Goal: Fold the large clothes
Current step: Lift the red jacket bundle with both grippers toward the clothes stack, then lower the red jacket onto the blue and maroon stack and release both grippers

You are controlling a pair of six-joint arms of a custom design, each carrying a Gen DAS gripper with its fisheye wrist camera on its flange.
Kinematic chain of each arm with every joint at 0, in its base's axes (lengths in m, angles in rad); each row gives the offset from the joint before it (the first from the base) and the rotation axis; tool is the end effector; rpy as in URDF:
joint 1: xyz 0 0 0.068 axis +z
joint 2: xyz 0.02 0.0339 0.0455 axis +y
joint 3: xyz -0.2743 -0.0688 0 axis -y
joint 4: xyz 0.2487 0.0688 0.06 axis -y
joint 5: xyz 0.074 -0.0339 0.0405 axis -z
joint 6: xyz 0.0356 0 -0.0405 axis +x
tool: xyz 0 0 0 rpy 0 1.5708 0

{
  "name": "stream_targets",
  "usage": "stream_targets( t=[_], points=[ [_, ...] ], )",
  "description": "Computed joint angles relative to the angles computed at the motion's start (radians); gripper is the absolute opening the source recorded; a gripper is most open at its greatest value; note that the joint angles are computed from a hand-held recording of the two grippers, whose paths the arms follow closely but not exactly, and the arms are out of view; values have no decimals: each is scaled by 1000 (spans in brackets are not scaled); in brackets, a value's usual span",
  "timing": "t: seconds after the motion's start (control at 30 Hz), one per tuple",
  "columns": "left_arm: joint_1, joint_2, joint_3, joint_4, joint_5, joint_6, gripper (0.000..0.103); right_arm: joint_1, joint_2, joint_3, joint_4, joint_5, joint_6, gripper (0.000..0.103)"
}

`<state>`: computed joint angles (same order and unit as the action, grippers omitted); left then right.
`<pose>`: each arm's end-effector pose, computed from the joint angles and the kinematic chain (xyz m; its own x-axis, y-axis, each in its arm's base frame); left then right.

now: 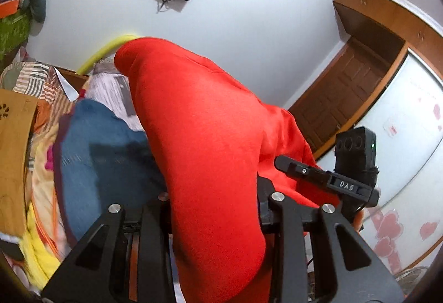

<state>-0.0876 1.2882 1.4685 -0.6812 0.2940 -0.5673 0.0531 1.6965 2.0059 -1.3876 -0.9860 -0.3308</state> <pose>0.2703 -0.0341 0.4286 -0.5845 -0.4649 -0.6650 0.0271 0.8079 -0.5887 0.3153 0.0465 0.4360 -0.6947 -0.2165 -0.6859 -0.6859 0.4864 0.5413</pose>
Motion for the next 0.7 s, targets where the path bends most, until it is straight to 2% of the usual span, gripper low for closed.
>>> stream_targets(
  t=[0.1, 0.27, 0.4, 0.47, 0.53, 0.57, 0.63, 0.7],
  points=[
    [155, 85, 21, -7, 118, 82, 33, 112, 11, -70, 231, 63, 164, 25],
    [248, 208, -46, 49, 130, 134, 36, 224, 98, -120, 374, 163, 257, 25],
    [312, 362, -83, 85, 157, 134, 40, 305, 194, -185, 480, 302, 296, 25],
    [344, 376, -139, 152, 226, 116, 40, 318, 203, -234, 539, 349, 337, 28],
    [353, 358, -155, 152, 243, 118, 43, 313, 187, -271, 578, 363, 349, 31],
    [345, 349, -149, 138, 221, 131, 44, 316, 180, -260, 567, 373, 344, 33],
    [305, 331, -108, 60, 89, 166, 59, 325, 153, -236, 519, 427, 280, 33],
    [238, 282, -101, 10, -93, 202, 63, 337, 103, -243, 495, 488, 211, 34]
  ],
)
